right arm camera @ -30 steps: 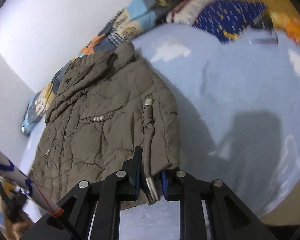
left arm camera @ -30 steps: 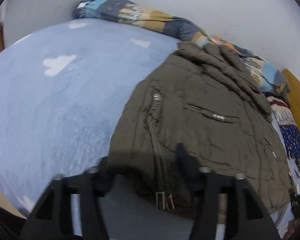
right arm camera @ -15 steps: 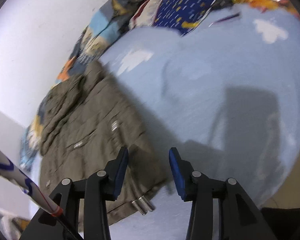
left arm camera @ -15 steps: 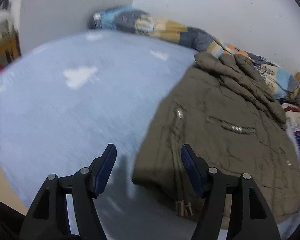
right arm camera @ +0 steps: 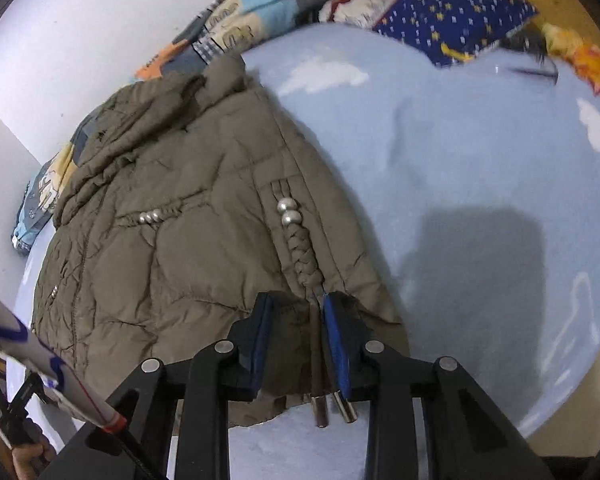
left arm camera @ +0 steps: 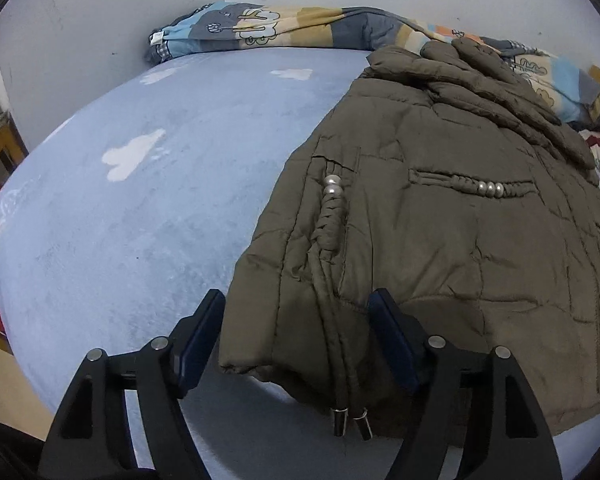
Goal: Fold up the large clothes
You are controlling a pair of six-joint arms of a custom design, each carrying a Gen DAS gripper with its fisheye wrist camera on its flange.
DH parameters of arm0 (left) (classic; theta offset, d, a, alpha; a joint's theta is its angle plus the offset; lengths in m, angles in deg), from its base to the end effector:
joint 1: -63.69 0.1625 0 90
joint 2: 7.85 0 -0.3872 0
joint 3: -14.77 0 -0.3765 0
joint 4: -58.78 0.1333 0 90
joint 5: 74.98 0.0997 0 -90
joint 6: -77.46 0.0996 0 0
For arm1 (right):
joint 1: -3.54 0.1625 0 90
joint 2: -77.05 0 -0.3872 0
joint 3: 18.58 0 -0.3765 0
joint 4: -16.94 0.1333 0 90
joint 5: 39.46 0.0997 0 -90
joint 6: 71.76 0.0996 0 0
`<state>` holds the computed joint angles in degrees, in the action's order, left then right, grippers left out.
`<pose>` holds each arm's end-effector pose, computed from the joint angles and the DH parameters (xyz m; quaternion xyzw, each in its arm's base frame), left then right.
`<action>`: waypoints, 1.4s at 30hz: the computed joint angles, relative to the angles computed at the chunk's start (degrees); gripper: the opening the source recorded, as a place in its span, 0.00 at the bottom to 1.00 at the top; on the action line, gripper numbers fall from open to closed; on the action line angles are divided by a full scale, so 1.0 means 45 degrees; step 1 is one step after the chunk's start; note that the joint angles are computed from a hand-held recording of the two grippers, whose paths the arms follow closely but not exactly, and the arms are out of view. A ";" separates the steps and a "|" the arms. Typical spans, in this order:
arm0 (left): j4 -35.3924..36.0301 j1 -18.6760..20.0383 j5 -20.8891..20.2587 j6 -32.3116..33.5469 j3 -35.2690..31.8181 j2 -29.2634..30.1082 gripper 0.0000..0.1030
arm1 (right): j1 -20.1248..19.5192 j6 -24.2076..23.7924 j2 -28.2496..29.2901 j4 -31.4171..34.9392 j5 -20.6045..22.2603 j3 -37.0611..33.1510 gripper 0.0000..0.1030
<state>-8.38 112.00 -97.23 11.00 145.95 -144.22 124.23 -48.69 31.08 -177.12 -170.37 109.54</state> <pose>0.0498 -0.2831 0.3976 -0.0924 0.8197 -0.3713 0.4263 0.2837 -0.3446 0.0353 -0.0051 -0.9223 0.3139 0.2255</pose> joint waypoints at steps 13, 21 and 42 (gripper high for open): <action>-0.1130 0.0264 -0.0926 -0.0528 -0.0499 -0.1589 0.72 | -0.0394 0.1138 -0.1093 -0.3017 0.0552 0.1516 0.55; -0.3477 0.0829 -0.1826 0.0713 0.0009 -0.2301 0.74 | -0.1690 0.2585 -0.1096 -0.3894 0.3092 0.2342 0.55; -0.6274 0.0419 -0.1911 0.3711 0.1199 -0.2001 0.59 | -0.2238 0.2267 0.0500 -0.5183 0.6040 0.1805 0.30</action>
<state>-36.61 113.88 -105.83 27.70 151.35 -153.22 114.16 -38.49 33.33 -200.45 -143.19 117.66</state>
